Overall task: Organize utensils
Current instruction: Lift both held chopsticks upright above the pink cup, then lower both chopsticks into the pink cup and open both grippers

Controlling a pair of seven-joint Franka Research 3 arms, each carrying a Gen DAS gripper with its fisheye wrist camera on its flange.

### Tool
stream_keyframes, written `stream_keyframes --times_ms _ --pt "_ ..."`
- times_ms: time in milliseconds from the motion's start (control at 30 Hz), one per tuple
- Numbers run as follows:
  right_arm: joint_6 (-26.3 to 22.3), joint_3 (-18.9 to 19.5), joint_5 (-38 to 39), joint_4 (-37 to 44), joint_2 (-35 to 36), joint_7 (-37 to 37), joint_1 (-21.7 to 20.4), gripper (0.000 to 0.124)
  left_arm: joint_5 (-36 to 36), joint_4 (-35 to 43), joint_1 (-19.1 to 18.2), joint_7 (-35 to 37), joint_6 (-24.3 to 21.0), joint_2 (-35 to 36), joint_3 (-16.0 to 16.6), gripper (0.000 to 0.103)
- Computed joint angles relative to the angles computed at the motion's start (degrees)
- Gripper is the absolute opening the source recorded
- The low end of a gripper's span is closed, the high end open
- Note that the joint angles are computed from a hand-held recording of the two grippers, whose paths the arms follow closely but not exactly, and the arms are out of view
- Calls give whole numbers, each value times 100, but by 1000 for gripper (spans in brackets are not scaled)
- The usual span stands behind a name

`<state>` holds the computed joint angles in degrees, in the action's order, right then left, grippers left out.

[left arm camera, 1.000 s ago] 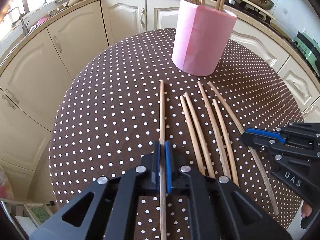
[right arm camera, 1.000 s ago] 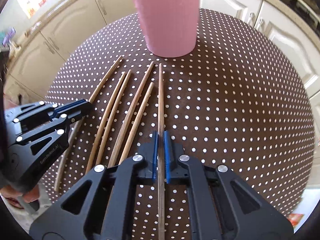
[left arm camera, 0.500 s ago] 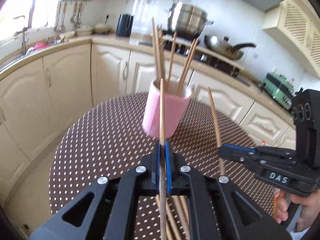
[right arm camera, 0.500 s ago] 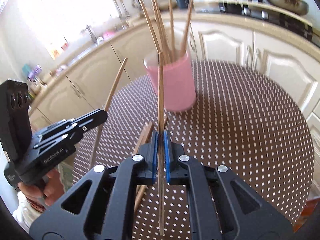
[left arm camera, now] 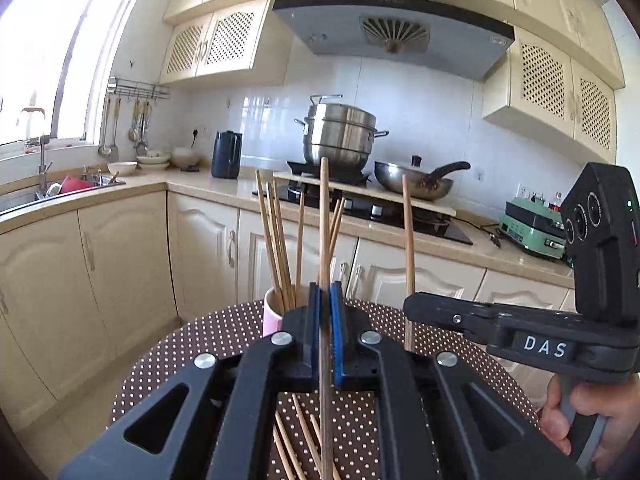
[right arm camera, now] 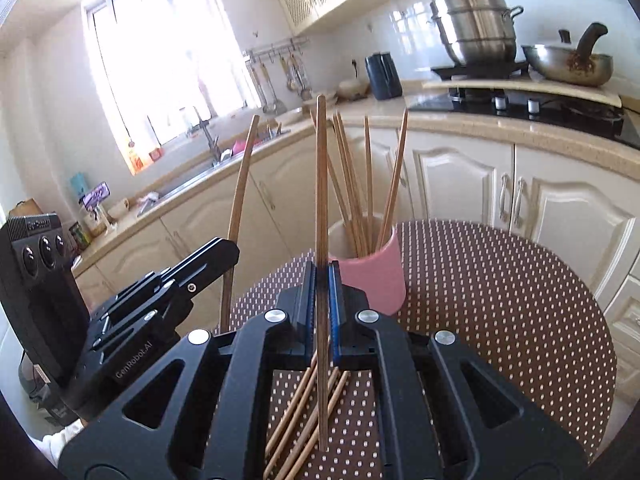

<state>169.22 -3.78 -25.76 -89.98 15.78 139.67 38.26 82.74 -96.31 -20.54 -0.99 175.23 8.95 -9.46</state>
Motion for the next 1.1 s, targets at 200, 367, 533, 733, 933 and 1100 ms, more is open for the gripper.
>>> stream_keyframes --times_ms 200,367,533,733,933,1100 --pt "300 -725 -921 577 301 934 395 6 677 741 -92 -531 -188 315 80 6" --pt "482 -1396 -1445 1322 740 1627 681 6 1231 1547 -203 -893 -370 730 165 6" --pt "500 -1726 -1516 2138 1252 1893 678 6 1310 2460 -263 -1113 -299 1300 332 6" --pt "343 -1807 -1123 2947 1829 1524 554 6 195 3290 -324 -414 -168 1995 537 6" --pt "259 -1950 -828 3283 2167 1369 504 6 326 4084 -741 -985 -209 2523 1184 6" --pt "453 -2380 -841 3135 2224 1700 697 6 -596 4597 -747 -128 -348 3007 1139 6"
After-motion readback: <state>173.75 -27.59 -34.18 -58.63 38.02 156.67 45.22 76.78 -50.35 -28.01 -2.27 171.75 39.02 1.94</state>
